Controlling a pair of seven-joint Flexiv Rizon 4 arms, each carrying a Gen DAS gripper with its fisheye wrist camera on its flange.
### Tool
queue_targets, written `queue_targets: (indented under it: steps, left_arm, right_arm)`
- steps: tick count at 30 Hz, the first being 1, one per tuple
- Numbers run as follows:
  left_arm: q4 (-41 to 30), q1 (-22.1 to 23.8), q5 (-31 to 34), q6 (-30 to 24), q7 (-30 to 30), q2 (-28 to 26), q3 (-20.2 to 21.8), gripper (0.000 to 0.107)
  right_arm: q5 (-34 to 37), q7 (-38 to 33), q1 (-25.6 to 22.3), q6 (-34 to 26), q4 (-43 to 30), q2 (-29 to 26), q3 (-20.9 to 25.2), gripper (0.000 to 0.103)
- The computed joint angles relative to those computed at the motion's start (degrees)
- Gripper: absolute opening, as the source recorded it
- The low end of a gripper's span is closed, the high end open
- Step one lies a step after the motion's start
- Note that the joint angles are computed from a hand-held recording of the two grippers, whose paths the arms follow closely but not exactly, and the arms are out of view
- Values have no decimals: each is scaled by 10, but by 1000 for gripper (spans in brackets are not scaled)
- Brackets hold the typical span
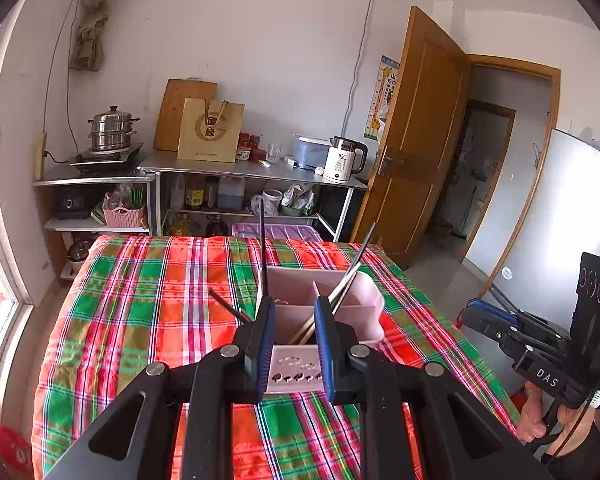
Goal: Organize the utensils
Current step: 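Open both tools to release the chopsticks and pull back from the basket, then move both tools down toward the last chopsticks on the cloth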
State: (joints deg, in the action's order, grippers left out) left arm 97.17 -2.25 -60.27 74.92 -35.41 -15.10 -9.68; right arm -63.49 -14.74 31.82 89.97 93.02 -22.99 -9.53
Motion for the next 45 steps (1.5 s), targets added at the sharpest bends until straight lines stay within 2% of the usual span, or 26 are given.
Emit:
queue_targets:
  steps: [2, 5, 9, 17, 23, 28, 38, 45]
  left_arm:
    - [32, -4, -43, 11, 32, 21, -9, 19]
    - [71, -26, -81, 26, 65, 44, -4, 19]
    - [113, -59, -102, 30, 88, 64, 9, 19]
    - [154, -94, -114, 22, 80, 74, 23, 19]
    - [160, -98, -78, 18, 44, 62, 25, 19]
    - [150, -91, -14, 6, -15, 42, 23, 19]
    - [65, -60, 171, -62, -182, -45, 20, 20]
    - [0, -48, 253, -101, -262, -105, 9, 20]
  right_arm:
    - [-55, 56, 13, 17, 27, 20, -32, 15]
    - [-143, 142, 7, 37, 55, 44, -49, 15]
    - [-239, 224, -16, 38, 78, 66, -41, 15]
    - [-260, 242, -71, 27, 112, 79, 16, 15]
    - [-258, 244, -112, 19, 121, 75, 55, 15]
    - [-189, 178, -140, 7, 126, 58, 96, 15]
    - [90, -85, -141, -68, 115, 8, 158, 18]
    - [218, -223, -137, -118, 69, -37, 184, 18]
